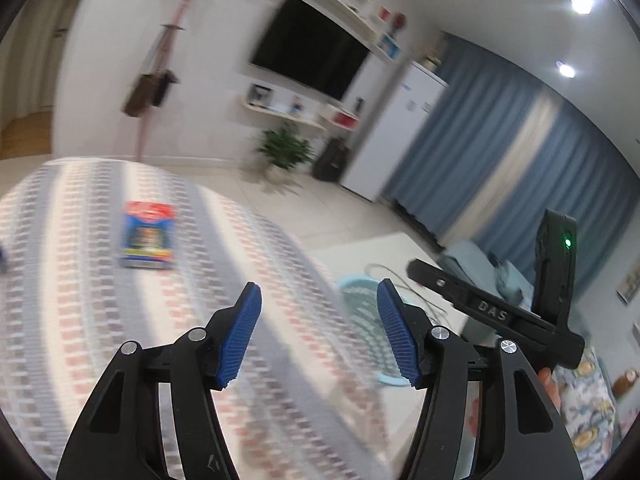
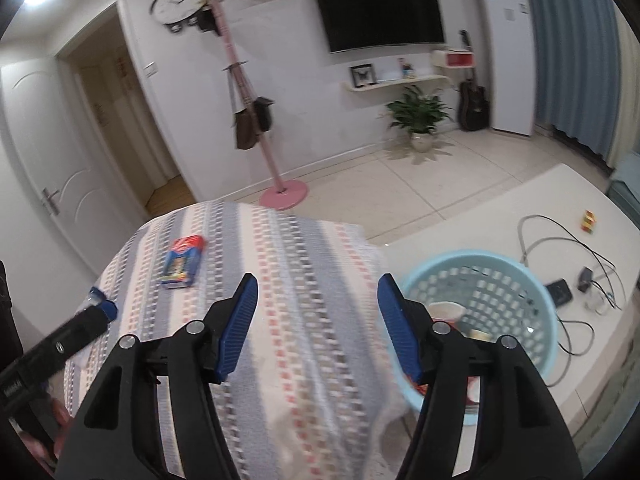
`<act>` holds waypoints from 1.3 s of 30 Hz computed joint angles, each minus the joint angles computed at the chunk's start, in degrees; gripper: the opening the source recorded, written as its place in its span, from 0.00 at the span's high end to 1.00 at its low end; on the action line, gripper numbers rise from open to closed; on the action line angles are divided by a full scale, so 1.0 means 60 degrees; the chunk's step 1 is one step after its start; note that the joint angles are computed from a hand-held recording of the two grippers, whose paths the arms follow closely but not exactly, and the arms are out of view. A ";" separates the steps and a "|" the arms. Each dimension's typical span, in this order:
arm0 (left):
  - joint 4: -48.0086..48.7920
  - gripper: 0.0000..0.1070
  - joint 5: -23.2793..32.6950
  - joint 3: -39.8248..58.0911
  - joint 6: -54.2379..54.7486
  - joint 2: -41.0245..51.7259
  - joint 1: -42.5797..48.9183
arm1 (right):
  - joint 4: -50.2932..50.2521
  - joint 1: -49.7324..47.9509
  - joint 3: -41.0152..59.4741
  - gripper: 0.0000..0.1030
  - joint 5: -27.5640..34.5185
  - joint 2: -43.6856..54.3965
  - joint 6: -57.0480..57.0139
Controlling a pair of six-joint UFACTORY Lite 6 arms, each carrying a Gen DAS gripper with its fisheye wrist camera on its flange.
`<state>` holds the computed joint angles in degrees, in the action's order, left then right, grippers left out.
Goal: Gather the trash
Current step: 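Move both tools back to the tiger card box and milk bottle, then grasp the plastic milk bottle with the left tool while the right grasps the tiger box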
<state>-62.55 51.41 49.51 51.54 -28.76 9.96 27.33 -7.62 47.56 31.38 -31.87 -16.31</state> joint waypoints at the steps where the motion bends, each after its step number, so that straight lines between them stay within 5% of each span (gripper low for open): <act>1: 0.0033 0.42 0.0256 0.0075 0.0110 0.0017 0.0598 | -0.0645 0.0702 0.0122 0.41 -0.0308 0.0214 0.0832; 7: -0.0139 0.40 0.2319 0.0919 0.1770 0.1308 0.4855 | -0.4164 0.3721 0.0990 0.35 -0.1490 0.1774 0.5065; 12: 0.0080 0.31 0.2499 0.1783 0.2665 0.2626 0.6886 | -0.6256 0.5192 0.1782 0.25 -0.2368 0.3407 0.7459; 25: 0.1423 0.23 -0.0253 0.2172 0.3830 0.4413 0.7119 | -0.7133 0.6386 0.6361 0.24 -0.2439 0.9307 0.9093; 39: 0.1673 0.31 -0.1115 0.2639 0.3600 0.5602 0.6700 | -0.7423 0.6531 0.9473 0.24 -0.1055 1.1869 0.9413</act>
<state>-52.52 44.72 65.35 73.14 4.86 50.16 -17.21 31.56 104.39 25.05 39.35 40.17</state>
